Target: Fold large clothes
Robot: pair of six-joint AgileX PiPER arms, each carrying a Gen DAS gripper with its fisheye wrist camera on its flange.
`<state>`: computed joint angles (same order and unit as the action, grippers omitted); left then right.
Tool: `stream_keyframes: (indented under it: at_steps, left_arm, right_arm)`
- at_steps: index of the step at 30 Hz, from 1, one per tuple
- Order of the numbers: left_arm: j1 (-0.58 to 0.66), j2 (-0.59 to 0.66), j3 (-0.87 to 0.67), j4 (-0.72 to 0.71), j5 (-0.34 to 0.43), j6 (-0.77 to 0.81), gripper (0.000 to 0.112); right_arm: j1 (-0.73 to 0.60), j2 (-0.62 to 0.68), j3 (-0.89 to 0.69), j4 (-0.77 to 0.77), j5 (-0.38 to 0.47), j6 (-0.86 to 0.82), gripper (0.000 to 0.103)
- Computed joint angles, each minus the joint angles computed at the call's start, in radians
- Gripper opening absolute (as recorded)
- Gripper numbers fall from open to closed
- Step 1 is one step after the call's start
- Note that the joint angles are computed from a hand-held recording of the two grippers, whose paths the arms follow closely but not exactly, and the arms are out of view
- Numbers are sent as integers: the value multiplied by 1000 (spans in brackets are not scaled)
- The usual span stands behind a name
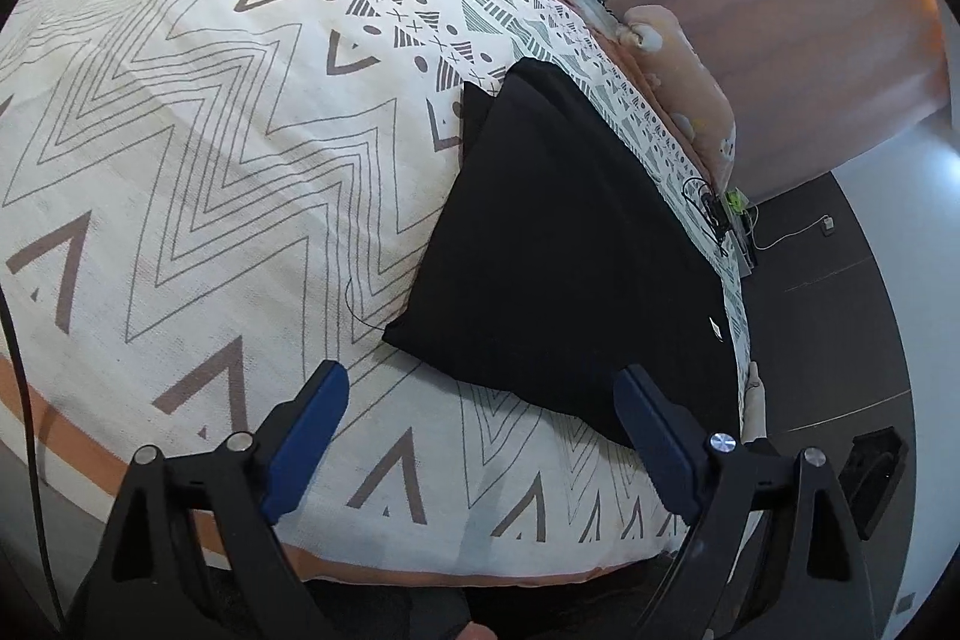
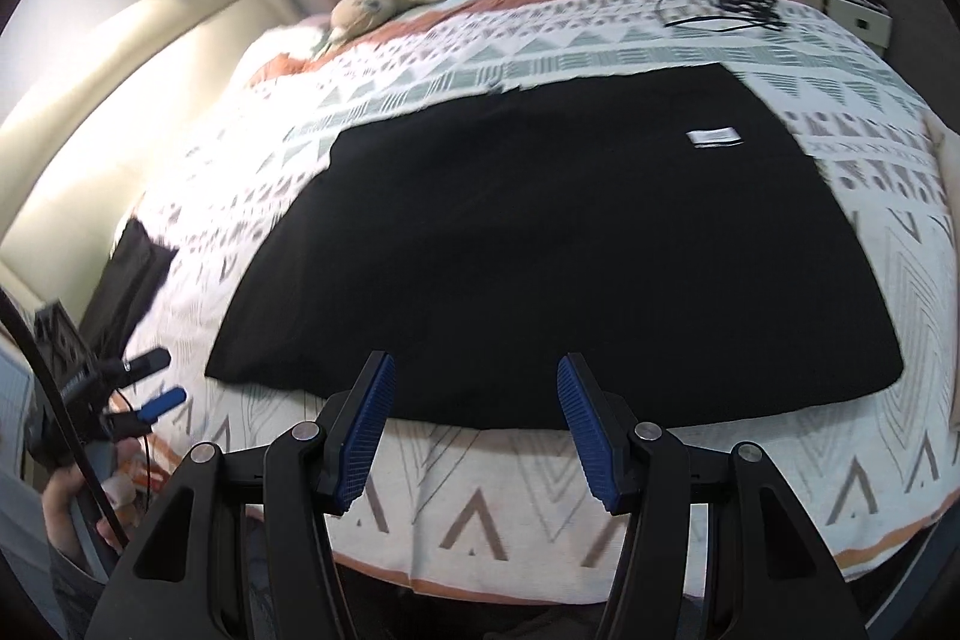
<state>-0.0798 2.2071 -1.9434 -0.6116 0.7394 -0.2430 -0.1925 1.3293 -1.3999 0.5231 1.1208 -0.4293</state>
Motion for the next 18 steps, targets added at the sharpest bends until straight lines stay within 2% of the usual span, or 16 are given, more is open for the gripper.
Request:
stream_keyframes:
  at_steps: [3,6,8,10,15,18]
  left_arm:
    - [-8,28,-37,-18,26,38,92]
    - [-9,43,-39,-62,19,73,91]
    - [-12,62,-65,-56,22,62,91]
    - [-11,83,-92,-67,28,60,90]
    - [1,191,-253,-61,110,-9,75]
    - [4,257,-357,-48,141,-49,75]
  right_arm:
    - [43,29,-10,-45,-15,11,54]
    - [102,60,-27,-89,-26,52,54]
    - [153,92,-59,-127,-30,102,46]
    - [183,132,-84,-144,-29,129,43]
    - [238,208,-123,-203,-24,197,35]
    - [264,246,-145,-230,-14,222,34]
